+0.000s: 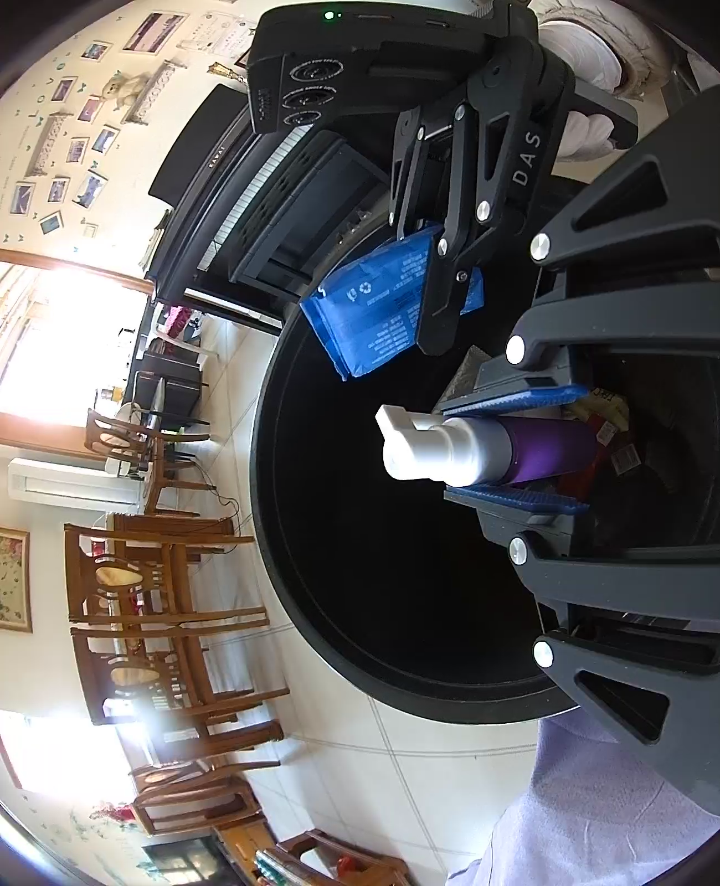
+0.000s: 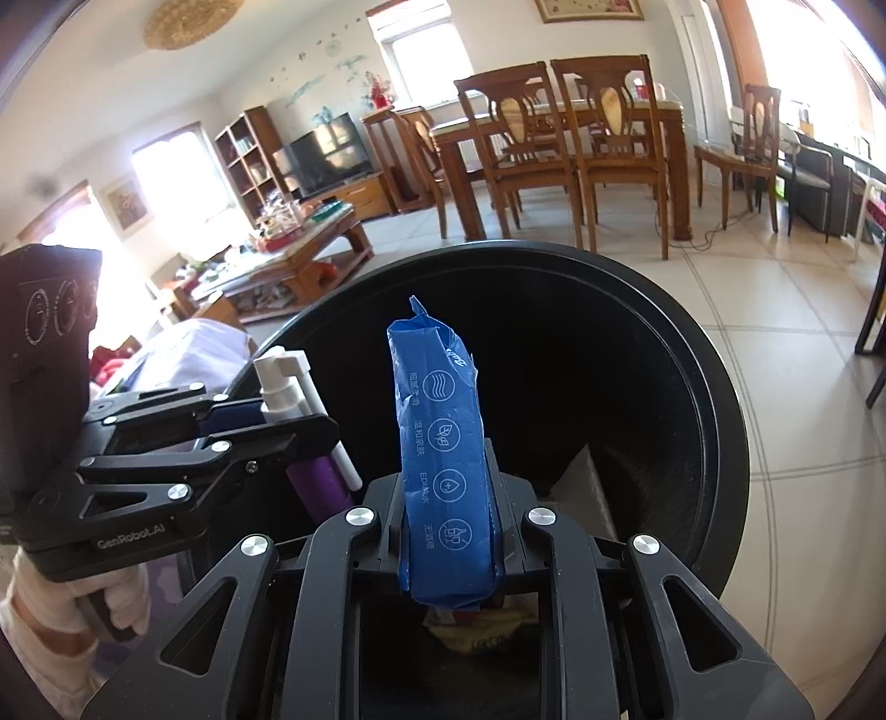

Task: Collect trash
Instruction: 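Open both tools to drop the spray bottle and wipe pack into the bin, then move both open tools back toward the table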

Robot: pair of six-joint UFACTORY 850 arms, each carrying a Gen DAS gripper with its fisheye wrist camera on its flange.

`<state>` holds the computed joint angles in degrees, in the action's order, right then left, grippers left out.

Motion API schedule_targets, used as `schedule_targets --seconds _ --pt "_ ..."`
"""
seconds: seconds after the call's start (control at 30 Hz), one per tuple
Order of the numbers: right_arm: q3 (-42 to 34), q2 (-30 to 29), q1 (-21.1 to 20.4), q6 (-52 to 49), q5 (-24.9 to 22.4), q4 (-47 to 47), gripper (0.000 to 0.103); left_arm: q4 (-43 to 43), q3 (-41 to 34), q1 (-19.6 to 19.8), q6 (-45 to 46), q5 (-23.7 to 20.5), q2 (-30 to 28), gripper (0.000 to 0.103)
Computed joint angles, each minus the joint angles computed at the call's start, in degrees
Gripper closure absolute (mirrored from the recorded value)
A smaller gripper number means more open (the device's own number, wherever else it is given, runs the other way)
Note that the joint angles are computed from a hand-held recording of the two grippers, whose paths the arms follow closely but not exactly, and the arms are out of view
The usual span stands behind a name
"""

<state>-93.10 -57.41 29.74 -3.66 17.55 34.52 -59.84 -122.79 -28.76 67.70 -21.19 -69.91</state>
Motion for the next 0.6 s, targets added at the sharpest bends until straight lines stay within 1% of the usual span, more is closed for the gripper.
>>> schedule_targets --seconds 0.07,0.13,0.17,0.2,0.23,0.27,0.3,0.33,0.47,0.53,0.57,0.6 --pt "-0.27 -0.28 0.05 -0.96 0.25 1.12 0.083 1.10 -0.61 -0.08 -1.17 -0.17 -0.22 0.078" --pt "-0.36 -0.26 0.48 -2.48 0.29 2.90 0.082 0.48 -0.38 -0.06 -0.49 -0.08 -0.10 0.078" --pt "-0.52 -0.31 0.52 -3.65 0.16 3.83 0.081 1.06 -1.16 -0.07 -1.13 -0.15 -0.45 0.076" --pt "-0.48 -0.28 0.72 -4.45 0.35 4.56 0.077 1.16 -1.07 -0.06 -1.23 -0.03 -0.39 0.076" --pt "-0.37 -0.22 0.39 -3.56 0.43 3.26 0.070 0.58 -0.74 -0.02 -0.66 0.00 -0.18 0.076" --pt "-0.35 -0.20 0.54 -3.93 0.94 3.51 0.066 -0.79 -0.09 0.05 0.81 0.09 0.18 0.076" --pt "-0.15 -0.09 0.70 -4.73 1.46 4.31 0.059 -1.37 0.24 0.07 1.52 0.26 0.35 0.076" --pt "-0.26 -0.13 0.89 -5.86 1.89 5.44 0.056 -1.76 0.72 0.09 2.12 0.55 0.66 0.076" --pt "-0.54 -0.15 0.84 -5.77 1.99 5.81 0.054 -5.56 3.26 0.27 6.18 1.09 2.19 0.075" --pt "-0.51 -0.04 0.77 -5.36 1.96 5.85 0.054 -8.94 5.32 0.36 9.66 1.75 3.43 0.065" --pt "-0.53 0.04 0.77 -5.08 1.97 5.77 0.054 -12.12 6.91 0.43 12.93 2.56 4.36 0.053" --pt "-0.49 0.15 0.84 -5.10 2.22 6.00 0.054 -16.89 8.88 0.57 17.84 3.36 5.48 0.043"
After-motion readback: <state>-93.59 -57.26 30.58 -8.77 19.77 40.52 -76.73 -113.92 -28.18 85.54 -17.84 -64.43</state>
